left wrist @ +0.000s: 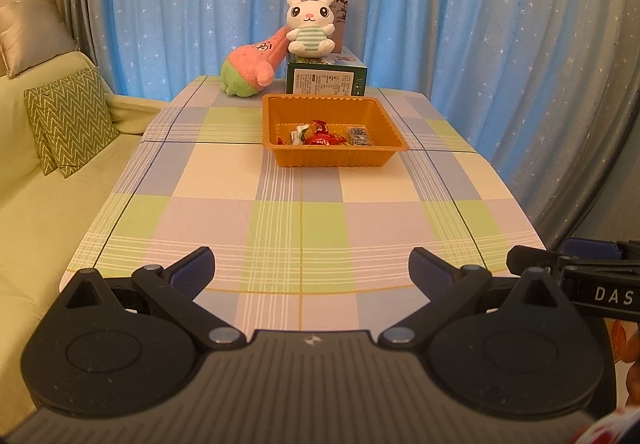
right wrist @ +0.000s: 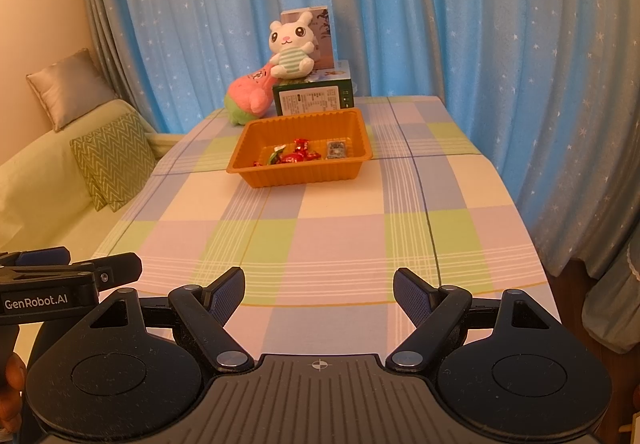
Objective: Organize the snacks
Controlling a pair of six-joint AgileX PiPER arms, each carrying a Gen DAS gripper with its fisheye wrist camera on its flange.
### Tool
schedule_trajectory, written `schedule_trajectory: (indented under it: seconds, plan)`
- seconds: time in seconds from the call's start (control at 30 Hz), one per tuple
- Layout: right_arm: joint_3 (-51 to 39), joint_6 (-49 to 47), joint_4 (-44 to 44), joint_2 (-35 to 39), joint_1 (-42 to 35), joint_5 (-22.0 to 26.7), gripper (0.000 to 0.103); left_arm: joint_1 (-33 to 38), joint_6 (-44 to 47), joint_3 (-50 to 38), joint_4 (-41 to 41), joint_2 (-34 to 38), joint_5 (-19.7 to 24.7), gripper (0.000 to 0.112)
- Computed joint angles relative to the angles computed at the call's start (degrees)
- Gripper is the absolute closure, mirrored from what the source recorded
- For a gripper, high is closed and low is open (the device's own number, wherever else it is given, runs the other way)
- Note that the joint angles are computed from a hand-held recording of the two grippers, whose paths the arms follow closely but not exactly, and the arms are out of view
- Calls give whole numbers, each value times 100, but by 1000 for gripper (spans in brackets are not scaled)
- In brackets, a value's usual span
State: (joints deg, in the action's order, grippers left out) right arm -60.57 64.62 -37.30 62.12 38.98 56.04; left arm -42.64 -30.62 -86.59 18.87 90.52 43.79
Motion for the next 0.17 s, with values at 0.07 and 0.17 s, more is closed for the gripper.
schedule_trajectory:
  seconds: [0.07, 0.17]
  plan:
    - [-4, 8, 1, 4, 4, 8, 22, 2, -40, 10, 39, -5, -39, 10]
    - [24, 50, -23, 6, 28, -1, 22, 27, -25, -38, 4, 36, -38, 10]
